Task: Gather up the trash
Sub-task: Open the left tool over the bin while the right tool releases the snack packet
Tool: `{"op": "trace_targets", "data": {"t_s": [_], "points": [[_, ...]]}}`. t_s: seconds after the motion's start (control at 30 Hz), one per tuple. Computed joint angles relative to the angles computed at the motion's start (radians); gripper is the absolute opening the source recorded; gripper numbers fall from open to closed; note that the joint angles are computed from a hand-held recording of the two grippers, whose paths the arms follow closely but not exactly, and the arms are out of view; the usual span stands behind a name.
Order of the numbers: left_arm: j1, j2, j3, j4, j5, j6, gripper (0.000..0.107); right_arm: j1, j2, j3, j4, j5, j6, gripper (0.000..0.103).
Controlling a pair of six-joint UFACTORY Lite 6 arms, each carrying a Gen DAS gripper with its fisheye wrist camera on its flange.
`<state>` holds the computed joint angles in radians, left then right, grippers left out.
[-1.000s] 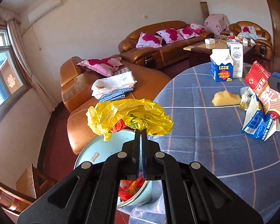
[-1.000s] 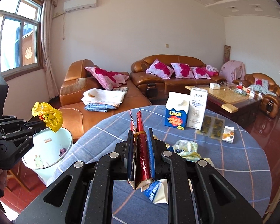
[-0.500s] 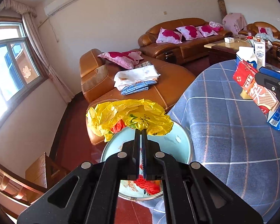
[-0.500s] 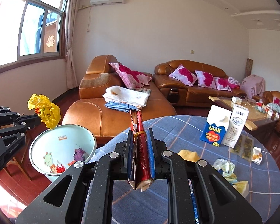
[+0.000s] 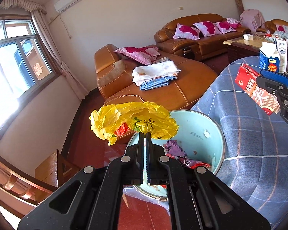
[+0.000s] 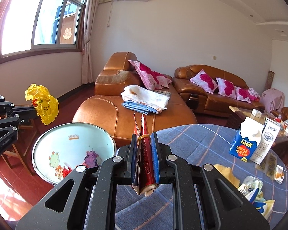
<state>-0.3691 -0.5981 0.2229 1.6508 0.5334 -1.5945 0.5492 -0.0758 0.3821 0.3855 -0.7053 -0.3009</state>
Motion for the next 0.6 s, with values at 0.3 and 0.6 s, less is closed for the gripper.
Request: {"op": "trace_targets", "data": {"t_s": [0.3,0.6], "points": [[0.073,0.016,-0.01,0.065,-0.009,-0.033,0.001,0.053,0.082,0.053,0.001,-0.024,-0.014,0.015],[0.084,0.046,-0.018,0.12,0.025,-0.085,0.001,0.084,0.127,0.088,-0.002,-0.032,-0.031,0.015]]}}
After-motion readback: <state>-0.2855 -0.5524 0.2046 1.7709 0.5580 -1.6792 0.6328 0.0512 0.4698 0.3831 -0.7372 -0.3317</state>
